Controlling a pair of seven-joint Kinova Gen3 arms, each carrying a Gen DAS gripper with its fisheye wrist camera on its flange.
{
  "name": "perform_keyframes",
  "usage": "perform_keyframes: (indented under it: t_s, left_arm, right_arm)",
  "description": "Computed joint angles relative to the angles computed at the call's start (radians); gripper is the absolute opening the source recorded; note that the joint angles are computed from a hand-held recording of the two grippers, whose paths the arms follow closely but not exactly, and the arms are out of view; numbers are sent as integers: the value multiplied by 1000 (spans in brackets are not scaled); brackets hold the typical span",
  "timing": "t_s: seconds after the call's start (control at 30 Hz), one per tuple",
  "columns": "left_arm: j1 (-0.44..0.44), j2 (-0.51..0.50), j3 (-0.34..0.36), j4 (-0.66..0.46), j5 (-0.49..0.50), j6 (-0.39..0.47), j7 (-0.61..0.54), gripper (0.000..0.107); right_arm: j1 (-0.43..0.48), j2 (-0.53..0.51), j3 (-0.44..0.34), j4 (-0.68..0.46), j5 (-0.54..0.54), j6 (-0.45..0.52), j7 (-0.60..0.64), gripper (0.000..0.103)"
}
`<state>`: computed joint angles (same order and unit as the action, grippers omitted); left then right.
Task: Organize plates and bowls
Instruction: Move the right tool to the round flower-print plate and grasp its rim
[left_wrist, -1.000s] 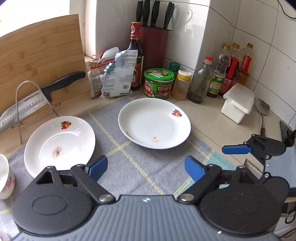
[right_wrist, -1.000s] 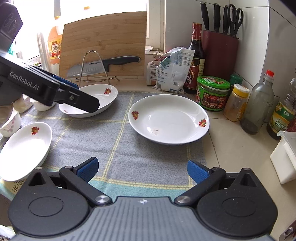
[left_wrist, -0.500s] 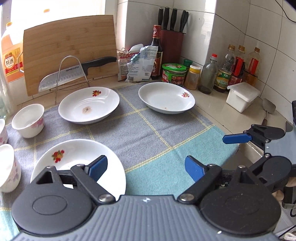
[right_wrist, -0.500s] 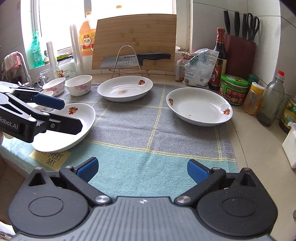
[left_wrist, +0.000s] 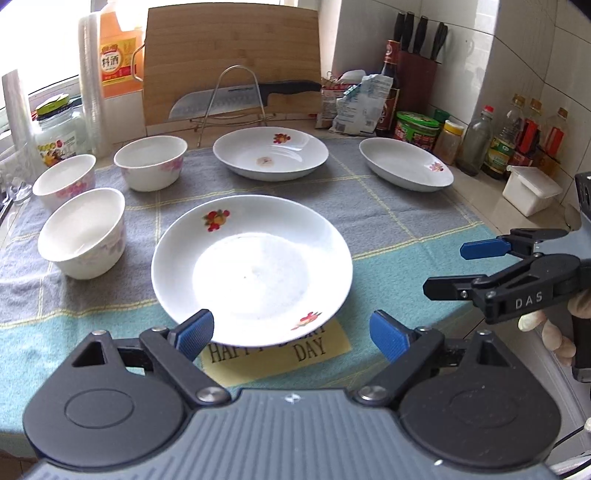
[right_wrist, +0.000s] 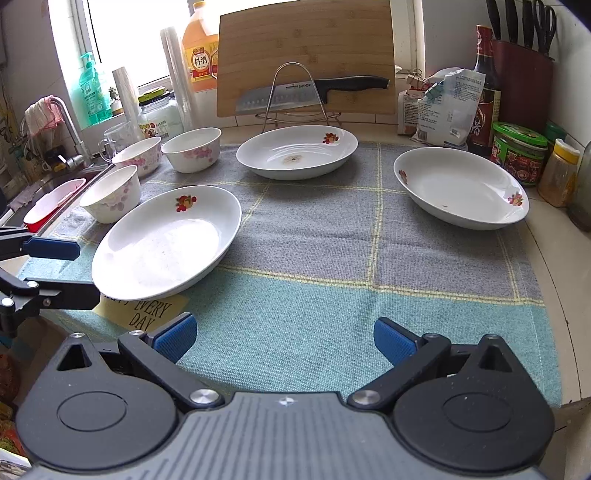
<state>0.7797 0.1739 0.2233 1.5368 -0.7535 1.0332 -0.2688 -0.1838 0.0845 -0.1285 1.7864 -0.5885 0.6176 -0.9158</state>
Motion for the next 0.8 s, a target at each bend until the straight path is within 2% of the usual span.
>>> perform_keyframes:
  t_s: [0.33, 0.8]
  left_arm:
    - [-52, -29, 3, 91, 37, -10, -7, 91]
    - [-136, -34, -18, 170, 69, -171, -146, 93]
  right_arm:
    - [-44, 76, -39, -87, 50, 27, -60, 103]
    - [-76, 169, -71, -210, 120, 94, -147, 103]
